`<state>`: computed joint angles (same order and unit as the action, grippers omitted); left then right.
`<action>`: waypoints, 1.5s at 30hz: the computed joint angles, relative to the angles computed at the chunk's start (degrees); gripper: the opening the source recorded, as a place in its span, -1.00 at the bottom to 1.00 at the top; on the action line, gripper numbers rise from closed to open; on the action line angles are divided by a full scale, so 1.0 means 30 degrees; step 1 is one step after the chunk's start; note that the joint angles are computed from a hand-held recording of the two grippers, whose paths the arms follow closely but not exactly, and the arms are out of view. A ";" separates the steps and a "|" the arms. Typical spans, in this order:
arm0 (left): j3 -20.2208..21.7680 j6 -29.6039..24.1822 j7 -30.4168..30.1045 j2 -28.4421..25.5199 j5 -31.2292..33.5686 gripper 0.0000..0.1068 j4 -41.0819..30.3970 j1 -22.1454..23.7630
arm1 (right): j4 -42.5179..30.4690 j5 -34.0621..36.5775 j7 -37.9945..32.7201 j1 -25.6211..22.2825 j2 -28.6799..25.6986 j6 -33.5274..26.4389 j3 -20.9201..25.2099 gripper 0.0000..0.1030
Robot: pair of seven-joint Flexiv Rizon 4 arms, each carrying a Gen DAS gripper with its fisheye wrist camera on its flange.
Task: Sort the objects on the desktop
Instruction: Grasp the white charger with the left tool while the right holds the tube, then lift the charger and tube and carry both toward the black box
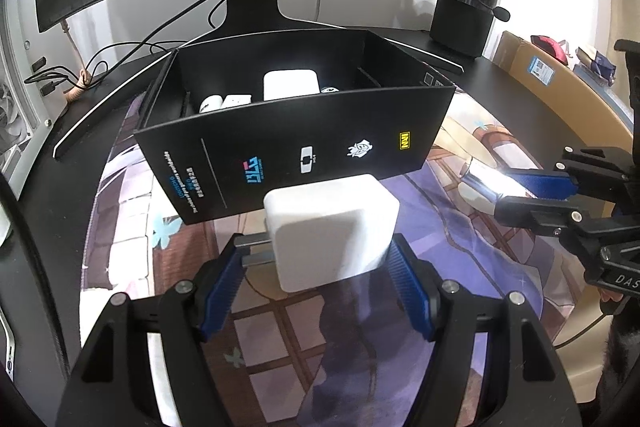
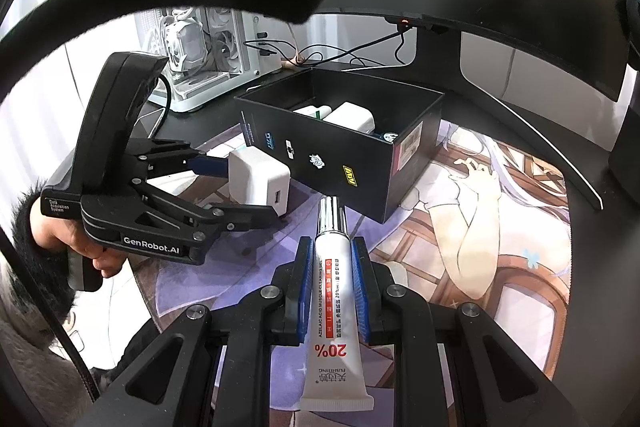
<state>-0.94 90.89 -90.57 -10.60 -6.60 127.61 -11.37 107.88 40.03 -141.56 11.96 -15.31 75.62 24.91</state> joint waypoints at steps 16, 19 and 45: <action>0.0246 0.0435 0.0009 -0.0329 0.0048 0.28 -0.0132 -0.0298 | 0.0050 0.0104 -0.0121 0.0060 0.0134 -0.0128 -0.0122 -0.65; 0.0160 0.1107 0.0013 -0.0230 0.0109 0.28 0.0090 -0.0199 | 0.0056 0.0243 -0.0224 0.0009 0.0235 -0.0182 -0.0116 -0.65; -0.9512 0.3031 0.5395 0.0146 -0.5854 -0.34 0.1980 0.6875 | 0.0241 0.0550 -0.0521 0.0453 0.0657 -0.0533 -0.0563 -0.65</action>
<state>-29.48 99.98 -74.38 -10.16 -24.16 133.55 9.25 108.60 41.68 -143.12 13.32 -13.34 74.02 23.22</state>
